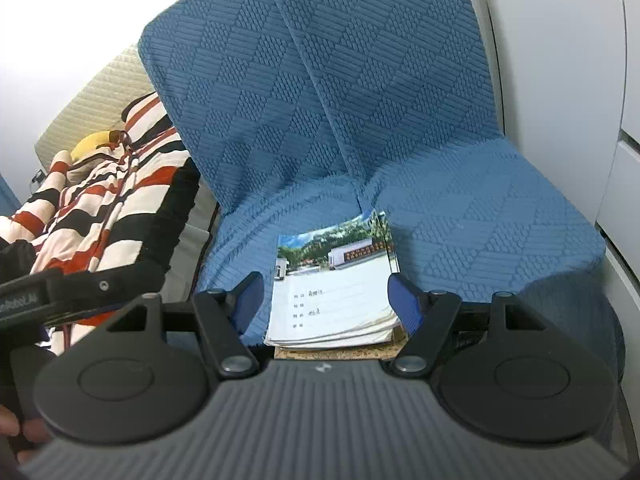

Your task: Organize objects

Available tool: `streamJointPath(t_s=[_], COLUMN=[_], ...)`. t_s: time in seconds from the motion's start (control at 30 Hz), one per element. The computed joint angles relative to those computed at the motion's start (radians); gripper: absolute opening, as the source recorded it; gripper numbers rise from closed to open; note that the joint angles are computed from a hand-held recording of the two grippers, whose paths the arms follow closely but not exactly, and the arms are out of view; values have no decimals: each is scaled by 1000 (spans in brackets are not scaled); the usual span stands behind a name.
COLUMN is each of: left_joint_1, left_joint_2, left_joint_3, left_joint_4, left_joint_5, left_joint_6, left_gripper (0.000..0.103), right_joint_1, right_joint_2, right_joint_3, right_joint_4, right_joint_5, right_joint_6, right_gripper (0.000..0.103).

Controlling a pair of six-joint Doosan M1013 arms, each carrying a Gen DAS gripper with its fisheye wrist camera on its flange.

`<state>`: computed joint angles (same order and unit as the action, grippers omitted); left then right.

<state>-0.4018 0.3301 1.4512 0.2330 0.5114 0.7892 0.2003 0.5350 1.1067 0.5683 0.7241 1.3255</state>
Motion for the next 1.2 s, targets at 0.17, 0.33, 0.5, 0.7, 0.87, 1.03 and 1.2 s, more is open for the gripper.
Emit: streamJointPath(t_s=[0.17, 0.33, 0.5, 0.7, 0.87, 1.03, 1.2], left_joint_1=[-4, -9, -13, -13, -15, -18, -18], left_joint_2=[5, 11, 21, 28, 28, 28, 27], left_joint_3=[11, 12, -3, -11, -8, -4, -3], left_joint_4=[36, 69, 77, 45, 40, 58, 78], left_joint_5=[9, 18, 48, 61, 57, 52, 58], left_joint_6=[-57, -90, -86, -52, -46, -51, -80], left_gripper=[102, 102, 102, 102, 102, 102, 102], right_joint_1=[5, 9, 6, 8, 10, 10, 12], right_joint_2=[-4, 0, 13, 18, 18, 15, 17], right_joint_3=[11, 9, -9, -15, -16, -13, -19], right_joint_4=[-35, -58, -43, -75, -92, -93, -106], right_joint_5=[-18, -18, 25, 34, 34, 29, 38], right_joint_6=[8, 6, -18, 22, 33, 29, 34], right_gripper=[71, 72, 85, 85, 85, 85, 85])
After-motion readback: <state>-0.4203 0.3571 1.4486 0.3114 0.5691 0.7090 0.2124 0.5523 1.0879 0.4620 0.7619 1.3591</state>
